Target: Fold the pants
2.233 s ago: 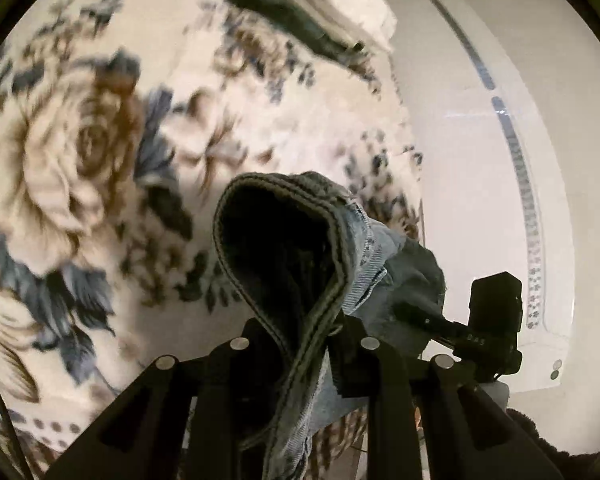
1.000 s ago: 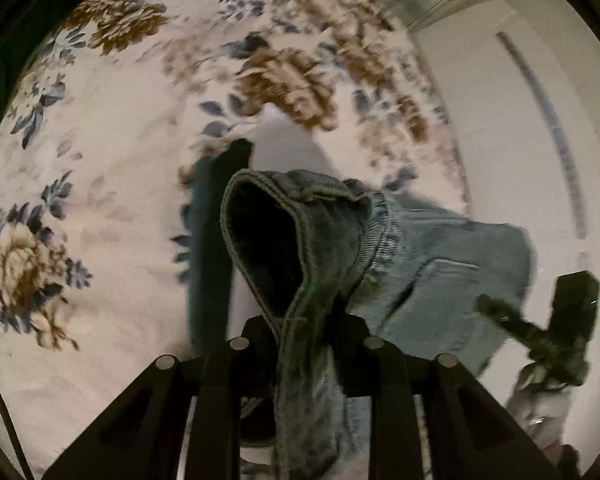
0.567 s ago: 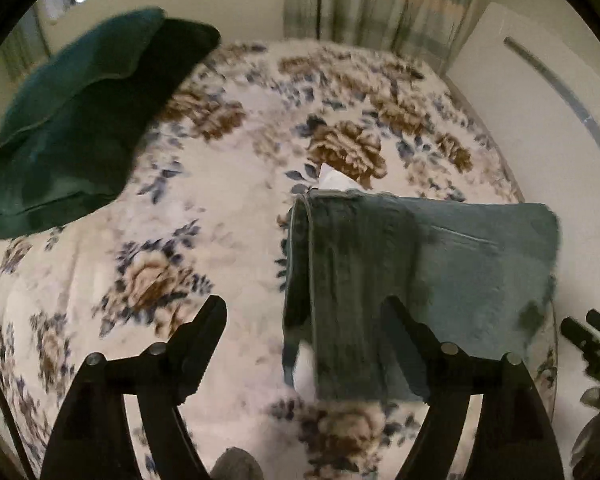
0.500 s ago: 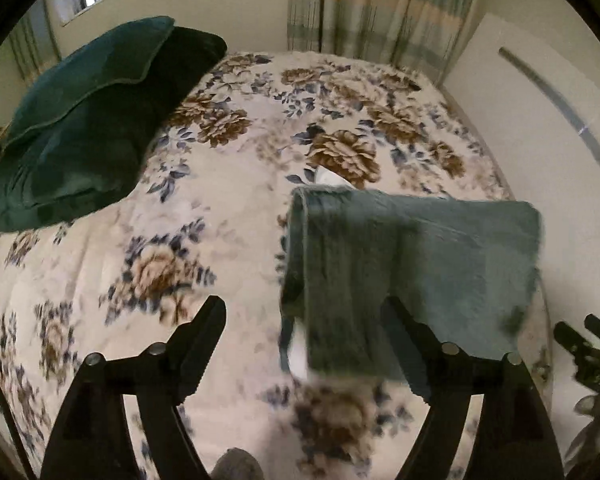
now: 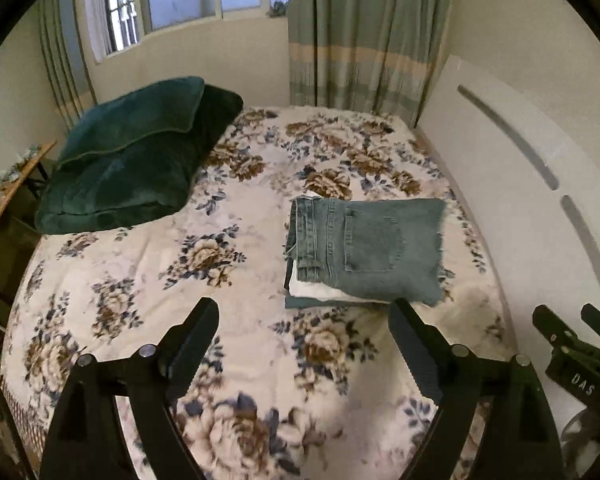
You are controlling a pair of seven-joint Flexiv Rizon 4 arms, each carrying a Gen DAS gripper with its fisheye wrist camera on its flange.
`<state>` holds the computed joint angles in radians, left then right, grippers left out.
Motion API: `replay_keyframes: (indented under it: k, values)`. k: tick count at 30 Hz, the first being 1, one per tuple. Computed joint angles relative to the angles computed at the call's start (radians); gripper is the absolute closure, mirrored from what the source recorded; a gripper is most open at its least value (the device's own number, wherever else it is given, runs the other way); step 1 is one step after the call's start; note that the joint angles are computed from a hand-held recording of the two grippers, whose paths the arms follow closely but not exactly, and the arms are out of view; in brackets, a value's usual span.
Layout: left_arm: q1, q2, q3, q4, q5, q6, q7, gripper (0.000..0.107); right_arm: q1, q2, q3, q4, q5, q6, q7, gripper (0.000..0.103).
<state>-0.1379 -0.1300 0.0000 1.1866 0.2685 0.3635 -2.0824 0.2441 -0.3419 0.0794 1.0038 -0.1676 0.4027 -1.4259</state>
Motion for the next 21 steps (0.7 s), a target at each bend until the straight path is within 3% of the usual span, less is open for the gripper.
replay_keyframes:
  k: [6, 10, 21]
  values:
    - [-0.032, 0.163, -0.04, 0.031, 0.033, -0.12, -0.015, 0.02, 0.001, 0.22, 0.035, 0.074, 0.007, -0.082, -0.021, 0.002]
    - [-0.021, 0.254, -0.079, 0.044, 0.029, -0.195, -0.038, 0.02, 0.006, 0.317, 0.048, 0.061, 0.007, -0.147, -0.03, 0.001]
    - [0.021, 0.376, -0.247, -0.093, 0.093, -0.427, -0.039, 0.02, 0.022, 0.491, 0.065, -0.106, 0.081, -0.417, -0.068, 0.002]
